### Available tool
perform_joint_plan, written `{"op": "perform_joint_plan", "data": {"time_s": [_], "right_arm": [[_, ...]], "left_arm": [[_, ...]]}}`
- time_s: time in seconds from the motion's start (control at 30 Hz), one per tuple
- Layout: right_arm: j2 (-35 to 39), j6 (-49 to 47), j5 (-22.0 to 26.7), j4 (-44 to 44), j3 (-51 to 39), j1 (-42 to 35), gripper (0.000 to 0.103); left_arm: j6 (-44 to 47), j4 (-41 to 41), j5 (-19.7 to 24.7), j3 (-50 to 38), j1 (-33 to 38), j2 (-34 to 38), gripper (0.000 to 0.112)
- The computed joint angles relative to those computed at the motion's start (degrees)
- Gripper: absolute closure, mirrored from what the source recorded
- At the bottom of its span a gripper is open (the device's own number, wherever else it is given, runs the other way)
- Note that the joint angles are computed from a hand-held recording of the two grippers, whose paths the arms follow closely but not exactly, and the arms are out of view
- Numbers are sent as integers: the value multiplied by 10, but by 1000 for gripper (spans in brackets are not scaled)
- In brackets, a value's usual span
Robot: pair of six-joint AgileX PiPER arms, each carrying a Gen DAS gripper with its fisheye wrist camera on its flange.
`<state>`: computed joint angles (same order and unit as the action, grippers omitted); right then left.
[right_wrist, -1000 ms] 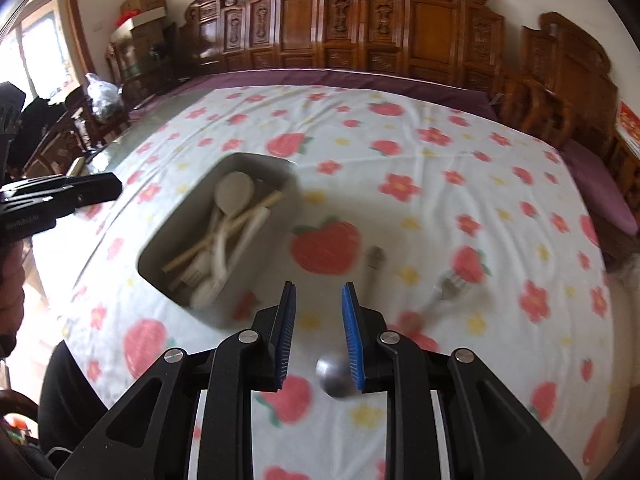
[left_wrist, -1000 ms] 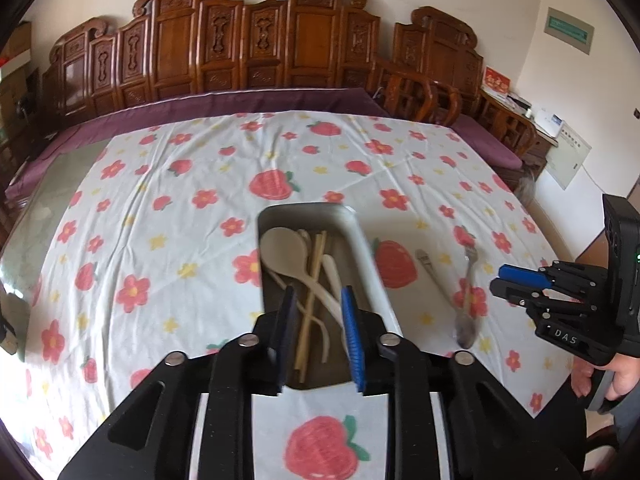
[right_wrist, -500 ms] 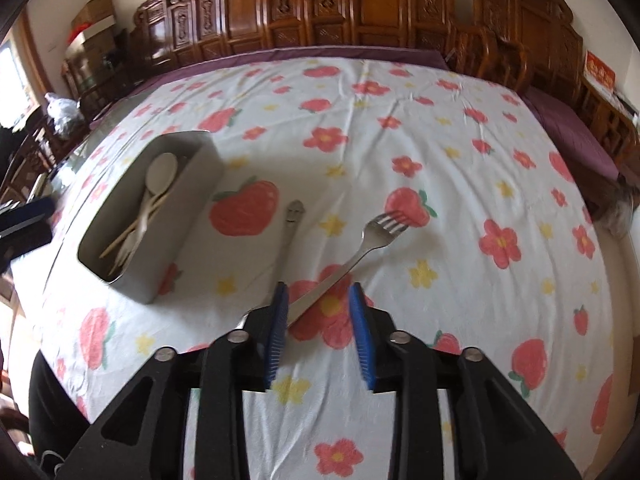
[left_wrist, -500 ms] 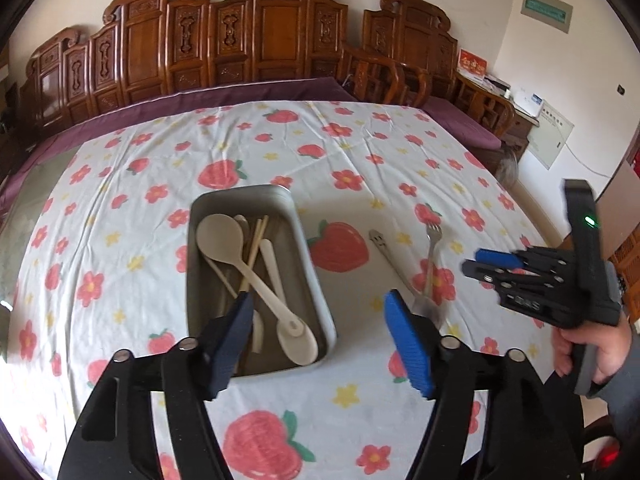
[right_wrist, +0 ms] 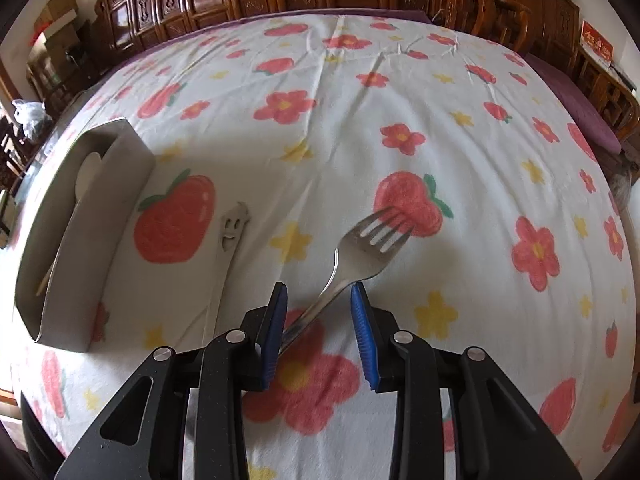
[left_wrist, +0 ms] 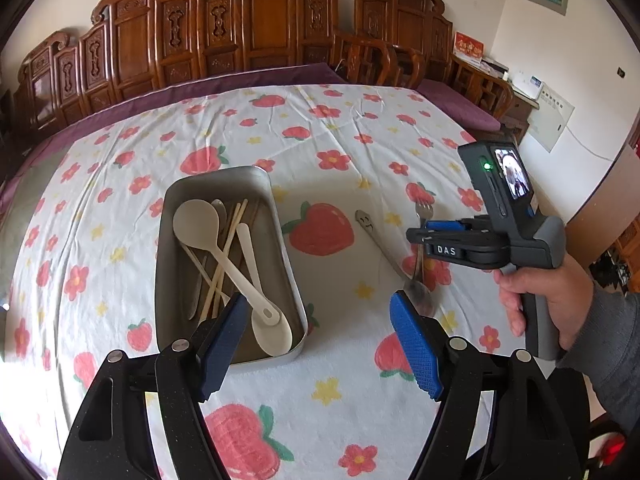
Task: Organize utensils
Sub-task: 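Move the right tool to the metal fork and grasp it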
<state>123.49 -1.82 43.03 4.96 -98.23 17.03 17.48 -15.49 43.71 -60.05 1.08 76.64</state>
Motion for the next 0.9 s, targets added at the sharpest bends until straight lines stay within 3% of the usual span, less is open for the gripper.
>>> {"op": "perform_joint_plan", "data": {"time_s": [0.23, 0.3, 0.4, 0.57, 0.9], "right_arm": [[-5, 31, -2, -61, 14, 12, 72], [-13, 21, -1, -56, 25, 6, 82], [-28, 9, 0, -54, 45, -4, 86], [-51, -24, -1, -16, 82, -40, 94], [-129, -130, -34, 80, 191, -89, 95]], "left_arm": [[-21, 18, -3, 0, -16, 6, 42], [-26, 21, -4, 0, -20, 8, 42], [-33, 27, -4, -3, -32, 10, 42], [-51, 38, -5, -9, -54, 17, 42], [-94, 53, -38, -14, -116, 66, 42]]}}
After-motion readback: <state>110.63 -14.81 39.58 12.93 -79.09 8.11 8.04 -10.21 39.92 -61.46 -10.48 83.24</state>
